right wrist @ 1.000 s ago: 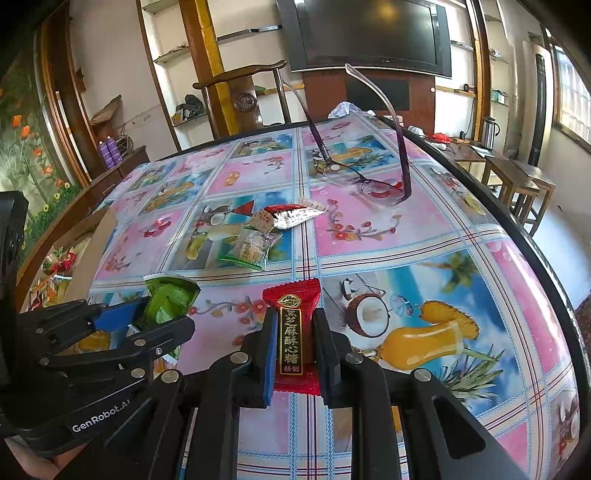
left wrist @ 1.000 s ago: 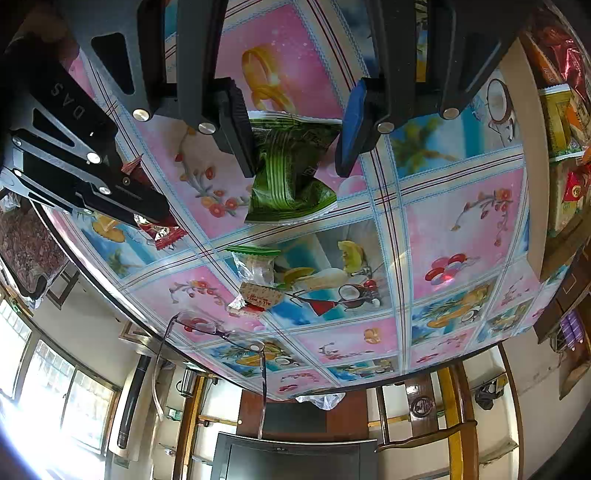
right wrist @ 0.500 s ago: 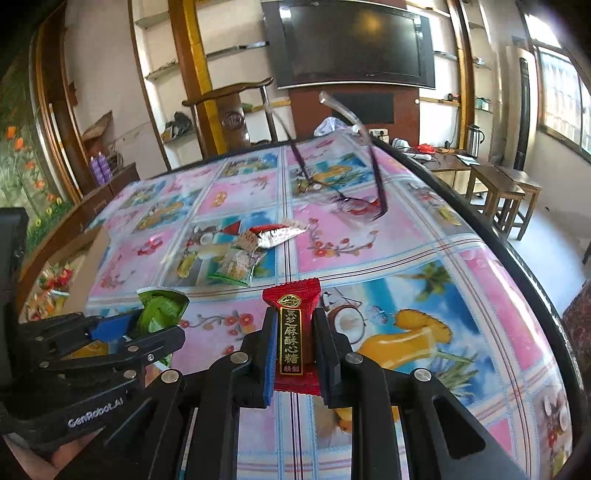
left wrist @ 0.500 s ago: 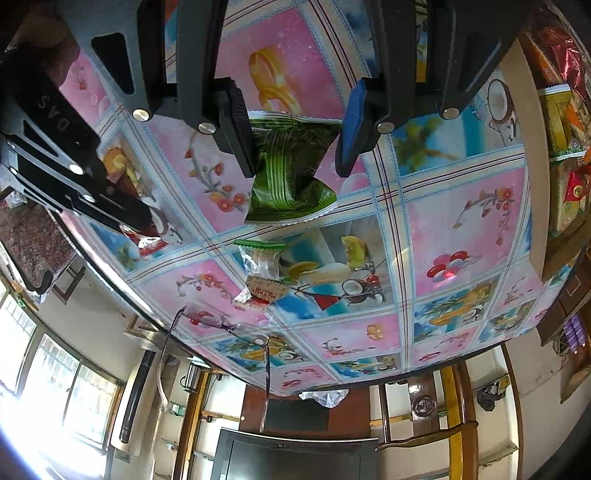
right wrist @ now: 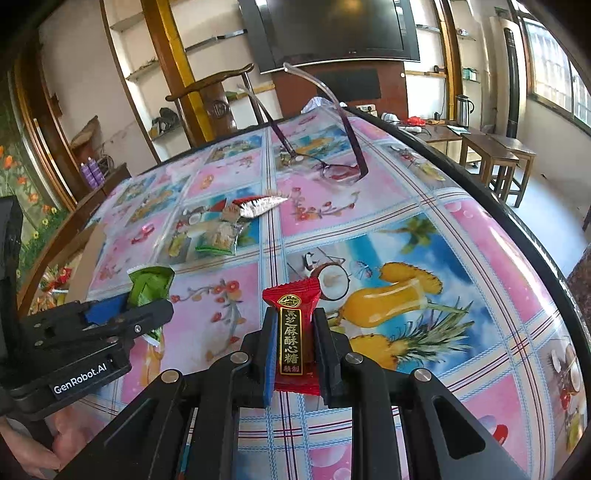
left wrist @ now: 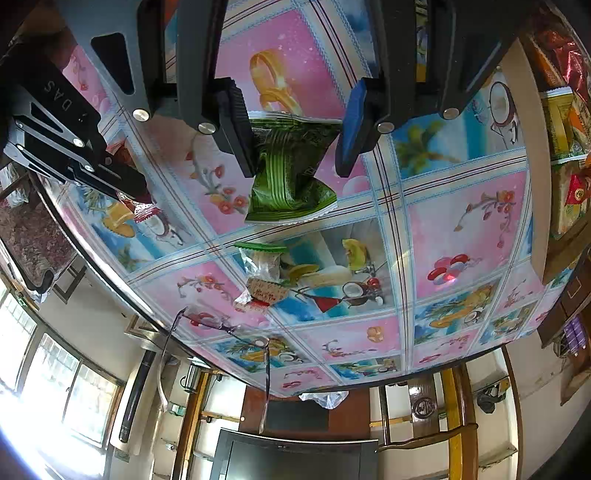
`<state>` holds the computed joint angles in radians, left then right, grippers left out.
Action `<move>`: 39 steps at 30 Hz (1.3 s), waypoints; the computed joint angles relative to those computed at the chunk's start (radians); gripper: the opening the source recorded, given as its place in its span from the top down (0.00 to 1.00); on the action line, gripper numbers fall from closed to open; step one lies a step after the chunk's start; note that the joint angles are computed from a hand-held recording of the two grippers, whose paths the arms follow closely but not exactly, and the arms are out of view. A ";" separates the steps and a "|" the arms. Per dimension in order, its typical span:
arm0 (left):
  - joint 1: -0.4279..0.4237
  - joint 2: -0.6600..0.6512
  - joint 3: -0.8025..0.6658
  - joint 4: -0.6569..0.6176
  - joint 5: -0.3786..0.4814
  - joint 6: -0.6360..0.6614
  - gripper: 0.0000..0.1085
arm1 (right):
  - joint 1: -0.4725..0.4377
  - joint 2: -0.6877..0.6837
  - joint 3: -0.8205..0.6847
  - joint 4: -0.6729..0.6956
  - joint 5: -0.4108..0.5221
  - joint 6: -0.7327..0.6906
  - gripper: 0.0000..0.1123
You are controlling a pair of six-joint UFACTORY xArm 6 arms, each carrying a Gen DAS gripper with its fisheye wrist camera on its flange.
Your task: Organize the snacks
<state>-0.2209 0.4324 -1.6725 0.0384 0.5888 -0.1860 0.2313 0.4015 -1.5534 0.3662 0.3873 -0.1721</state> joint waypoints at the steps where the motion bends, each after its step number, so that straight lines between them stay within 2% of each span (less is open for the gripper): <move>1: 0.000 0.004 -0.004 -0.005 0.008 0.003 0.61 | 0.001 0.001 0.000 -0.019 -0.002 0.014 0.83; 27: -0.001 0.013 -0.014 0.003 0.018 -0.004 0.61 | 0.008 -0.006 0.012 -0.061 -0.029 0.034 0.83; 39: -0.004 0.026 -0.018 0.094 0.005 -0.042 0.61 | 0.009 -0.001 0.002 0.052 -0.018 -0.058 0.83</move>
